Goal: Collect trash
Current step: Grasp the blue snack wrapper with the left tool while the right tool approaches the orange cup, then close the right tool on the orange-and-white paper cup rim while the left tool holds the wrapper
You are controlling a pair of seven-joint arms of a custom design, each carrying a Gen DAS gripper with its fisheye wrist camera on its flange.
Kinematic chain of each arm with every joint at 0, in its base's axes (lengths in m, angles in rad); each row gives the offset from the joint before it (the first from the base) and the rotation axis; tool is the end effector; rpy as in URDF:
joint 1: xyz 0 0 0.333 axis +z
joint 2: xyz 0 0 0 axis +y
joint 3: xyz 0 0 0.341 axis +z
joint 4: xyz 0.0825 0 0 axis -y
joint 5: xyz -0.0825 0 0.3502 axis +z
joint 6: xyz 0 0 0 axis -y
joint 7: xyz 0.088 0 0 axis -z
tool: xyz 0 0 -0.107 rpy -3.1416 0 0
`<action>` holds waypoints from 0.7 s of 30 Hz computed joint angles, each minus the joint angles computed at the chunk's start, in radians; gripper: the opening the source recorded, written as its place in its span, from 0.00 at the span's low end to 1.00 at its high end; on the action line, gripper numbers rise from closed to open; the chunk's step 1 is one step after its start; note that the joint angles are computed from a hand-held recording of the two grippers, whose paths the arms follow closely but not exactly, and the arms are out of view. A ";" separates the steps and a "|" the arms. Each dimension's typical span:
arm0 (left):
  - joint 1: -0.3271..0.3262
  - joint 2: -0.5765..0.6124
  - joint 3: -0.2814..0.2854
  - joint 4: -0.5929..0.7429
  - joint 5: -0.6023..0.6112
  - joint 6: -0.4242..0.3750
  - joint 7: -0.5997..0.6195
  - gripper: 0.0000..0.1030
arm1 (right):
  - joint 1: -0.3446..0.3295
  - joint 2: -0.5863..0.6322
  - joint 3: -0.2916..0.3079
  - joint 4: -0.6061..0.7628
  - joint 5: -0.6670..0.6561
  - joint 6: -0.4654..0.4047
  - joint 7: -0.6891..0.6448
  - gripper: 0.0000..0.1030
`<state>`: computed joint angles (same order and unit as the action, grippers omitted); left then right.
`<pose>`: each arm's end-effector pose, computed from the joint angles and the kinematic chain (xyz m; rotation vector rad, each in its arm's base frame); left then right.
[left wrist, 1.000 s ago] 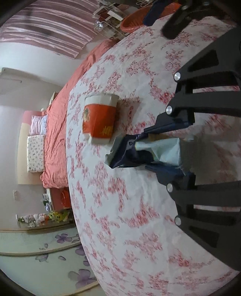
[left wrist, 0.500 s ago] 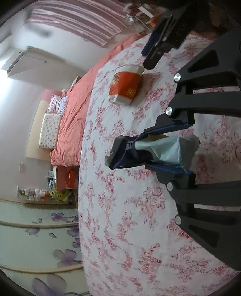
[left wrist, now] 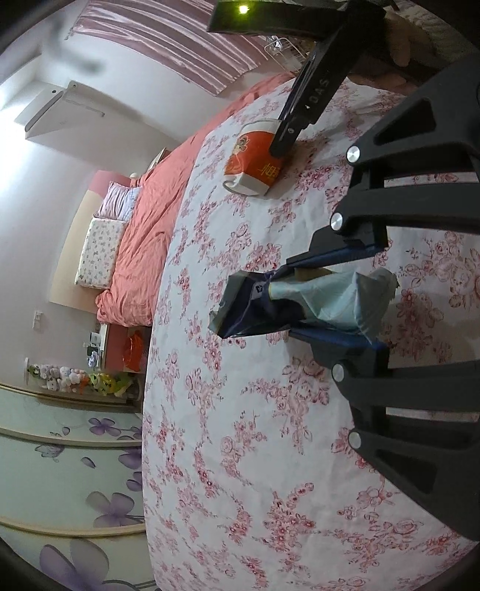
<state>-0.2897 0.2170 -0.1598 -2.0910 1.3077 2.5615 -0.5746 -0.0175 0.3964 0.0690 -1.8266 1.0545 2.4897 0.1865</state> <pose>0.5117 -0.2585 0.3862 -2.2036 1.0943 -0.7560 0.6472 0.0241 0.3871 -2.1079 1.0635 -0.1716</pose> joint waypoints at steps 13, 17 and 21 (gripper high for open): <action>-0.004 0.006 0.009 0.005 0.066 0.026 -0.046 0.32 | -0.009 -0.058 0.013 -0.074 0.144 0.051 -0.197 0.06; 0.000 0.006 0.005 0.002 0.077 0.032 -0.060 0.32 | -0.013 -0.072 0.001 -0.089 0.202 0.043 -0.251 0.05; 0.000 0.004 0.005 0.003 0.108 0.042 -0.080 0.32 | -0.014 -0.082 -0.004 -0.099 0.257 0.049 -0.289 0.05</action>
<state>-0.2900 0.2214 -0.1548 -2.0882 1.4155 2.6036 -0.6544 -0.0317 0.3149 0.0651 -1.9258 1.3113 2.5384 -0.1029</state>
